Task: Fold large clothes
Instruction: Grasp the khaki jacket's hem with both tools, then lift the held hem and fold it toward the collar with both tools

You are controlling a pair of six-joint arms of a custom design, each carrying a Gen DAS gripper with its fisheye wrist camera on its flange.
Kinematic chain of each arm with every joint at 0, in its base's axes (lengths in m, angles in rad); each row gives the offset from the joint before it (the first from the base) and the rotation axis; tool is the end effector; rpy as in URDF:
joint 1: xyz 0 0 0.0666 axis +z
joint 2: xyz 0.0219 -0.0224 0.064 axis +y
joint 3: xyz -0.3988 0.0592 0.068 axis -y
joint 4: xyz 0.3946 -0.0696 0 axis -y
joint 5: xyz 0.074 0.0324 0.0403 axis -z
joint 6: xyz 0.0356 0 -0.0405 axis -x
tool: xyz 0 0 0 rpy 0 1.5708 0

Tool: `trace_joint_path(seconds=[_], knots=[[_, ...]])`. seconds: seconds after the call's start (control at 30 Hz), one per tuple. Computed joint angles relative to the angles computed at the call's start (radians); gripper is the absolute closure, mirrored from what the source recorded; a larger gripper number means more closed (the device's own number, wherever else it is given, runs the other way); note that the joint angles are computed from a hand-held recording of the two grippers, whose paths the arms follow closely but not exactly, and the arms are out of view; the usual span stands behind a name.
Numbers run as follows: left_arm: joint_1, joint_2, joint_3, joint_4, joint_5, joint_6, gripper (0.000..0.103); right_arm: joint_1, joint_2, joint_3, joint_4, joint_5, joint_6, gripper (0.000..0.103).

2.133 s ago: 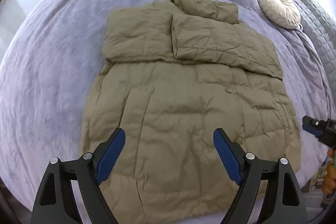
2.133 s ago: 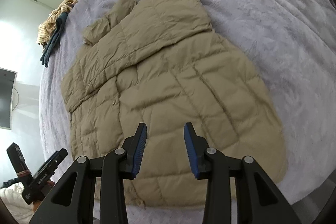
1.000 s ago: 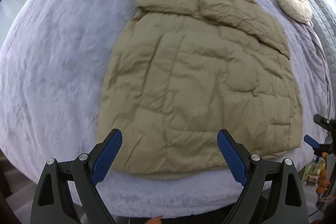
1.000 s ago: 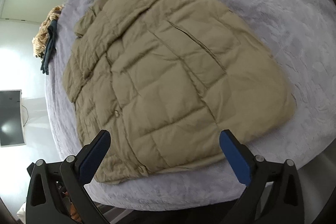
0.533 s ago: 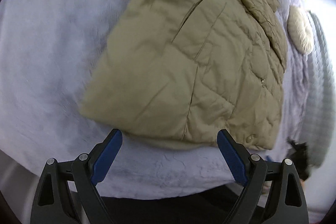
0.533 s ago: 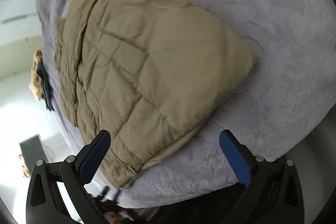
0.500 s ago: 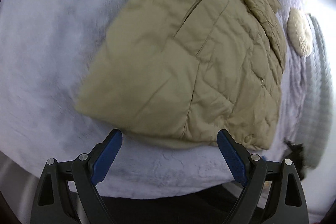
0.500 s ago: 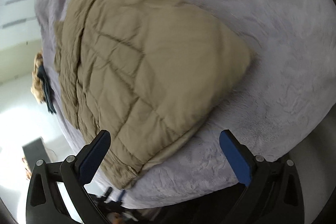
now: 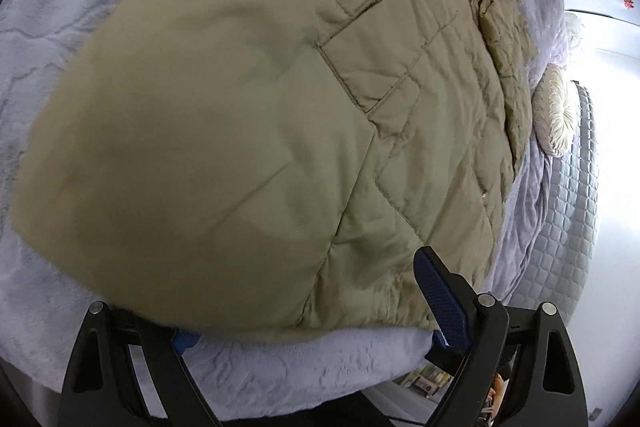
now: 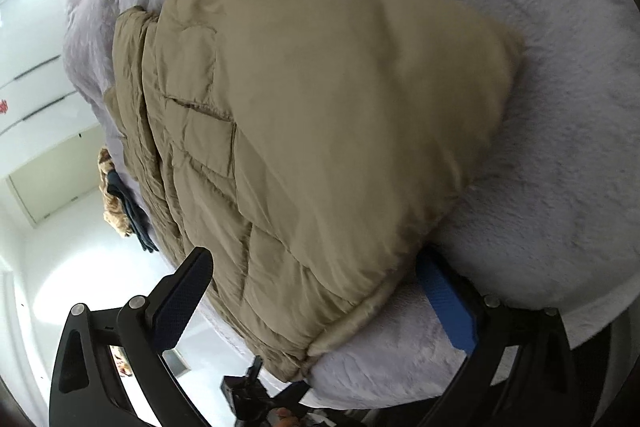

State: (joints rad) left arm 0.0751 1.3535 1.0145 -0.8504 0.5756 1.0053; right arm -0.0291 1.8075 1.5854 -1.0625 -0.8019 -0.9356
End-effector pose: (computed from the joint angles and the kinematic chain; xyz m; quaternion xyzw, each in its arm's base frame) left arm 0.4133 0.0113 0.3070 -0.4381 0.8351 -0.3306 0.0374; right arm 0.5946 0.0079 0.3206 -0.3734 -0.8331 -0.4048 0.0511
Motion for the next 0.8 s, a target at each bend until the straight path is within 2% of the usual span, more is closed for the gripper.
trace_joint_path(seconds=[0.03, 0.1, 0.17, 0.2, 0.23, 0.27, 0.37, 0.47, 0.6, 0.73, 0.8], knots=[[-0.004, 0.003, 0.003, 0.008, -0.005, 0.009, 0.011, 0.000, -0.004, -0.009, 0.015, -0.005, -0.011, 0.003], [-0.004, -0.001, 0.008, 0.015, -0.018, 0.013, 0.016, 0.001, -0.010, -0.023, 0.050, -0.020, -0.047, 0.017], [-0.009, 0.005, 0.022, 0.009, -0.036, 0.005, 0.050, 0.003, -0.010, -0.029, 0.047, -0.026, -0.056, 0.043], [-0.008, 0.005, 0.025, 0.012, -0.034, -0.002, 0.061, 0.002, -0.011, -0.031, 0.038, -0.029, -0.049, 0.050], [-0.003, 0.002, 0.025, 0.013, -0.029, -0.012, 0.083, 0.002, -0.012, -0.033, 0.035, -0.031, -0.043, 0.069], [-0.001, 0.004, 0.034, 0.010, -0.029, -0.026, 0.087, 0.005, -0.011, -0.030, 0.023, -0.028, -0.034, 0.087], [0.005, 0.003, 0.070, -0.008, -0.041, -0.069, 0.092, 0.004, -0.016, -0.020, 0.026, -0.030, -0.008, 0.094], [0.011, 0.002, 0.114, -0.010, -0.041, -0.091, 0.092, 0.008, -0.007, 0.026, 0.004, -0.046, 0.042, 0.095], [0.026, 0.014, 0.196, -0.014, -0.040, -0.131, 0.092, 0.012, 0.005, 0.095, -0.003, -0.068, 0.064, 0.095], [0.042, 0.038, 0.285, -0.003, -0.047, -0.171, 0.092, 0.020, 0.045, 0.234, -0.046, -0.080, 0.118, 0.095], [0.051, 0.064, 0.342, 0.004, -0.052, -0.189, 0.092, 0.028, 0.093, 0.357, -0.077, -0.084, 0.149, 0.095]])
